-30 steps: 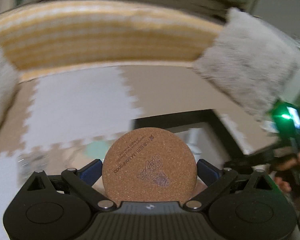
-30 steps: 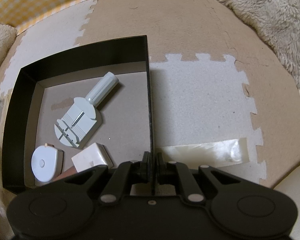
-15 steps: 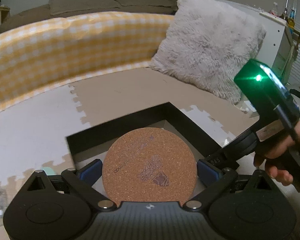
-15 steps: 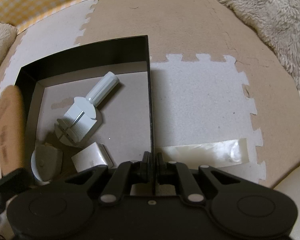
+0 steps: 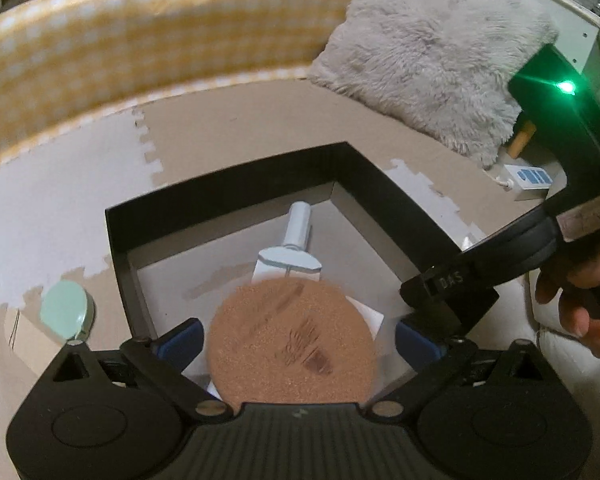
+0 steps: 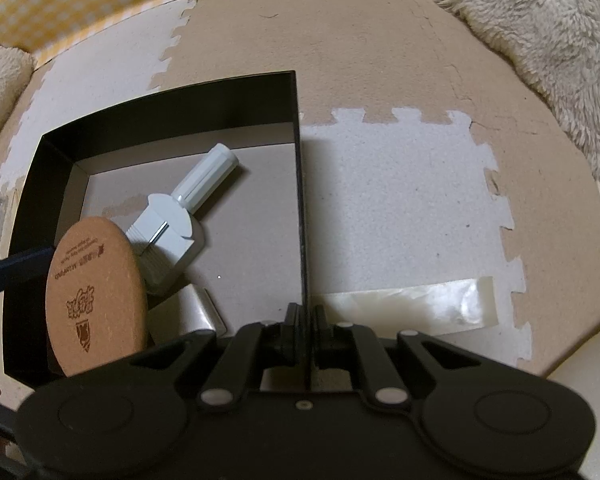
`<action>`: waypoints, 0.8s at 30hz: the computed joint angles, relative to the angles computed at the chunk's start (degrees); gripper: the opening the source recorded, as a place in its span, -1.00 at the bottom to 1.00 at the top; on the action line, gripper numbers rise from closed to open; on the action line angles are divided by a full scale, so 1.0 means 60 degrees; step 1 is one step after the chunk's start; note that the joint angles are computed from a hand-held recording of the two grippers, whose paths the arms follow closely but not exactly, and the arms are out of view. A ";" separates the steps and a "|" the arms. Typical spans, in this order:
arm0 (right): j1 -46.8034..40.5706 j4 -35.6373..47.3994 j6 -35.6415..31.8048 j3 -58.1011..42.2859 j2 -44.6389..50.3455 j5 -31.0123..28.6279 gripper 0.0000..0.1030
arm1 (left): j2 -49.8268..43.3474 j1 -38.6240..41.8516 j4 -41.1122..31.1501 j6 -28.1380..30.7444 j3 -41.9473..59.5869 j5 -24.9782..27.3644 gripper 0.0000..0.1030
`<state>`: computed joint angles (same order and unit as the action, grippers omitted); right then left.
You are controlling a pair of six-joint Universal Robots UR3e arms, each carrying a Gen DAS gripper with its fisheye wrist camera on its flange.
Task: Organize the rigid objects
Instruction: 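Carry the cork coaster into the black box and release it, then move the left tool to the clear plastic screw case and grasp it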
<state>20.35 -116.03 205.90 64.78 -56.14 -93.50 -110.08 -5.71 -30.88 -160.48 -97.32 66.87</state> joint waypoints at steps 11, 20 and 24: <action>-0.0019 -0.0048 0.0002 0.0067 -0.0036 0.0025 -0.84 | 0.0265 0.0014 -0.1036 -0.0079 0.0303 -0.0057 1.00; -0.0042 -0.0111 0.0041 0.0130 -0.0070 0.0088 -0.84 | 0.0914 0.0239 -0.1251 0.0184 0.0358 -0.0305 1.00; -0.0046 -0.0132 0.0038 0.0162 -0.0087 0.0094 -0.84 | 0.1040 0.0475 -0.1210 0.0250 0.0632 -0.0174 1.00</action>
